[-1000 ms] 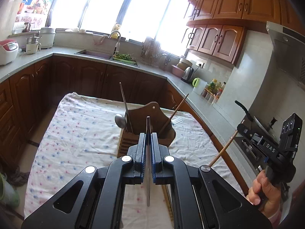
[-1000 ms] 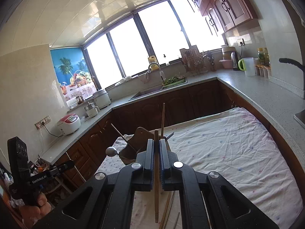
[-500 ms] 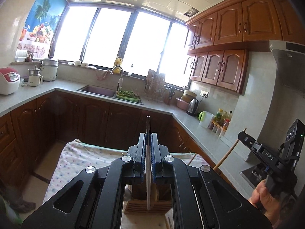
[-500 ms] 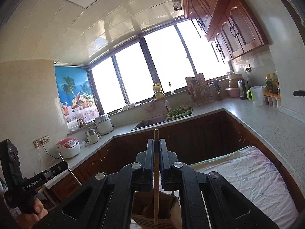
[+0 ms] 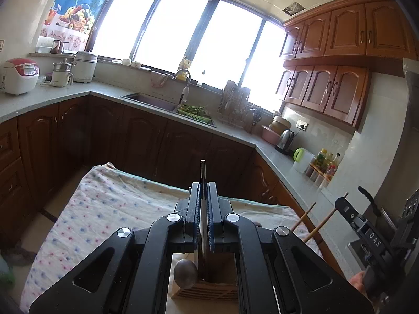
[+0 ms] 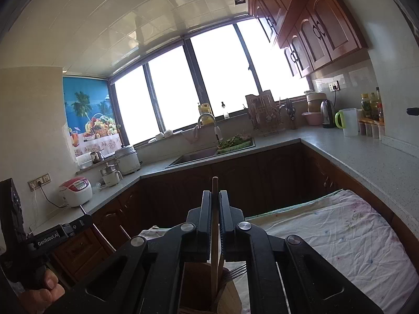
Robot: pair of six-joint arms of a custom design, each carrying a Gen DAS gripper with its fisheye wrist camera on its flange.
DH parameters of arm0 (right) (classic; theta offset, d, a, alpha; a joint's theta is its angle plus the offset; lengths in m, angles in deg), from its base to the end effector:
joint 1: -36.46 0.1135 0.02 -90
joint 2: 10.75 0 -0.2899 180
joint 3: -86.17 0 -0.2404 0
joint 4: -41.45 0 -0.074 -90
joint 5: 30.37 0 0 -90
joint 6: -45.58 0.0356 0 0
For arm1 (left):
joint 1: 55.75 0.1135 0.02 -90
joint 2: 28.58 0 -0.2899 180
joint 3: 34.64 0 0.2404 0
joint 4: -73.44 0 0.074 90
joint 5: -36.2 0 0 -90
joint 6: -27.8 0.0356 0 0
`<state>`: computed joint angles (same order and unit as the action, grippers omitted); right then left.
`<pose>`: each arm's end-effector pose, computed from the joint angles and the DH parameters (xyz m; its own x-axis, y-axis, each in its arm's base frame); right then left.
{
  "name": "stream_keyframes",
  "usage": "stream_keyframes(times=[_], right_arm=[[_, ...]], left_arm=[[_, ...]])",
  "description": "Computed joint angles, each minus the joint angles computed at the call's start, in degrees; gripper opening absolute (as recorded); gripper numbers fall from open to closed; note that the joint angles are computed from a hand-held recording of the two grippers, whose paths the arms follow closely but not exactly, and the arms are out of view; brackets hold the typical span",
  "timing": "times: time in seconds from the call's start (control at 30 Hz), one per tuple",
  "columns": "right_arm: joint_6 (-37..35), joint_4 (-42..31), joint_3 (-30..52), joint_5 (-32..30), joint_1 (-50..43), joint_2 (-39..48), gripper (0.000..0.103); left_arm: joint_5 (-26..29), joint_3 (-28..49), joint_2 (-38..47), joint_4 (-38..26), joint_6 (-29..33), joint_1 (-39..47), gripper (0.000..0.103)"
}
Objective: Organize utensils
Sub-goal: 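Lower the steel chopstick into the holder with the left tool while the right tool lowers the wooden one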
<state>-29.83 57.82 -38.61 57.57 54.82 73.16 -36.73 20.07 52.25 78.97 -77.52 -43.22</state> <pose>0.2911 0.0980 0.2630 -0.2837 0.1711 -0.9435 -0.2859 0.9241 0.2535 0.2861 0.0529 0.2559 -0.3472 -0.3359 -0.8756 -0.0320 0.9374 -0.3469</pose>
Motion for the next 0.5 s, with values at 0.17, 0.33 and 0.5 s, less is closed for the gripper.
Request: stream_keyframes(times=[0.17,0.33,0.5], right_arm=[[0.28,0.36,-0.71,-0.52,0.28,2.75,0.005],[-0.26,-0.03,-0.79,-0.75,0.16,3.29,0.005],[0.08,-1.64,0.46,-1.24,-0.1,3.64,0.005]], left_arm=[[-0.41,-1.03,3.5,0.94,1.23,-1.27,0.004],[-0.95,-1.74,4.86,1.49,2.53,-1.93,0.005],[-0.52,-0.53,4.97,-0.4,2.87,-1.85,0.005]])
